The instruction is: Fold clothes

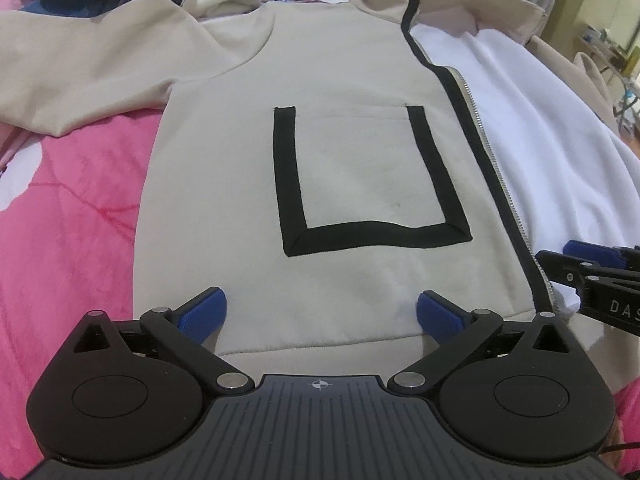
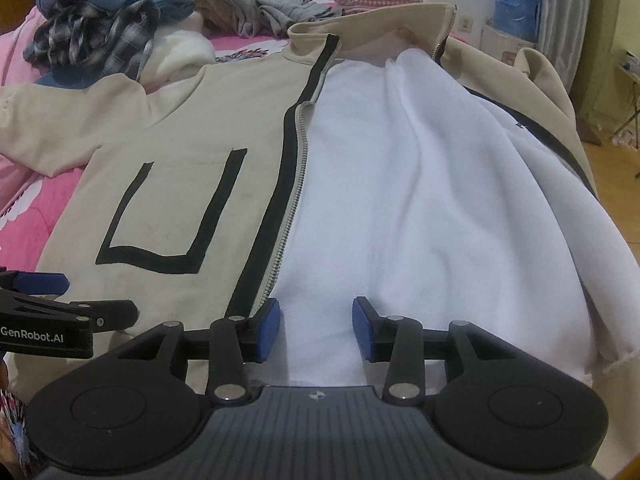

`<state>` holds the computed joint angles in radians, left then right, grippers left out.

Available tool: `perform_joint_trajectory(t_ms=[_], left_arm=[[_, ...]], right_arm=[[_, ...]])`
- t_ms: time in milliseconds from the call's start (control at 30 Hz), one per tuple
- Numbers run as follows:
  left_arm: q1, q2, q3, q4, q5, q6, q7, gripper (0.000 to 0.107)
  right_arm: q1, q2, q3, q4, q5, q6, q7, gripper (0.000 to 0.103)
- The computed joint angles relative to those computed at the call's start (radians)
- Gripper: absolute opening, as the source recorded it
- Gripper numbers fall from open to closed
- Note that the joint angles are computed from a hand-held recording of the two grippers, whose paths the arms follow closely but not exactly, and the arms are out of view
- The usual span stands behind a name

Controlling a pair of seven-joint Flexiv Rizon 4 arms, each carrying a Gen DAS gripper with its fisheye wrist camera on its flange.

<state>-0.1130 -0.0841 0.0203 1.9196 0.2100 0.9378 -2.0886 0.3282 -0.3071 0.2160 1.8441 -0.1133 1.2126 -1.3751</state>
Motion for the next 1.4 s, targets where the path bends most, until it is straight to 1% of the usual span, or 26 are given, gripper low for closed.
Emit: perform_joint_trajectory(t_ms=[33, 100, 167, 200, 267, 300, 367, 467, 533, 700, 833, 1000, 1200, 1400], left_arm=[[-0.001, 0.0, 0.0, -0.001, 0.004, -0.002, -0.005, 0.103], [-0.002, -0.001, 0.0, -0.003, 0.014, -0.005, -0.015, 0.103], [-0.003, -0.001, 0.001, -0.004, 0.021, -0.004, -0.024, 0.103], [-0.003, -0.002, 0.001, -0.003, 0.022, -0.002, -0.025, 0.103], [-0.003, -0.001, 0.001, -0.003, 0.021, -0.005, -0.025, 0.103], [-0.002, -0.001, 0.0, -0.003, 0.017, -0.007, -0.022, 0.103], [0.0, -0.004, 0.0, -0.007, 0.009, -0.015, -0.019, 0.103], [0.0, -0.009, 0.0, -0.014, 0.008, -0.023, -0.017, 0.103], [-0.001, -0.009, 0.0, -0.015, 0.008, -0.027, -0.016, 0.103], [-0.002, -0.019, 0.0, -0.032, 0.008, -0.043, -0.017, 0.103], [-0.001, -0.008, 0.003, -0.019, 0.005, -0.041, -0.014, 0.103], [0.003, -0.011, 0.003, -0.019, -0.002, -0.038, -0.006, 0.103], [0.003, -0.011, 0.002, -0.018, -0.011, -0.038, -0.006, 0.103], [0.012, -0.02, 0.003, -0.021, -0.05, -0.045, 0.014, 0.103]], right_arm=[[0.001, 0.001, -0.002, -0.001, -0.004, -0.003, 0.0, 0.043], [0.005, 0.005, -0.007, 0.002, -0.014, 0.007, 0.005, 0.048], [0.02, 0.012, -0.035, 0.025, -0.048, 0.057, 0.048, 0.066], [0.026, 0.014, -0.048, 0.036, -0.066, 0.086, 0.073, 0.07], [0.029, 0.013, -0.063, 0.047, -0.096, 0.123, 0.101, 0.081], [0.025, 0.009, -0.059, 0.045, -0.101, 0.117, 0.104, 0.085], [0.014, 0.0, -0.041, 0.028, -0.094, 0.072, 0.095, 0.097], [0.004, -0.013, -0.021, 0.011, -0.075, -0.001, 0.077, 0.103], [0.011, -0.013, -0.03, 0.023, -0.086, 0.009, 0.084, 0.103], [0.006, -0.02, -0.024, 0.009, -0.067, -0.009, 0.084, 0.103], [0.018, -0.018, -0.038, 0.021, -0.091, 0.004, 0.102, 0.103], [0.017, -0.026, -0.038, 0.011, -0.097, -0.008, 0.11, 0.103], [0.03, -0.019, -0.054, 0.027, -0.132, 0.006, 0.154, 0.103], [0.009, -0.027, -0.031, 0.012, -0.101, 0.005, 0.121, 0.103]])
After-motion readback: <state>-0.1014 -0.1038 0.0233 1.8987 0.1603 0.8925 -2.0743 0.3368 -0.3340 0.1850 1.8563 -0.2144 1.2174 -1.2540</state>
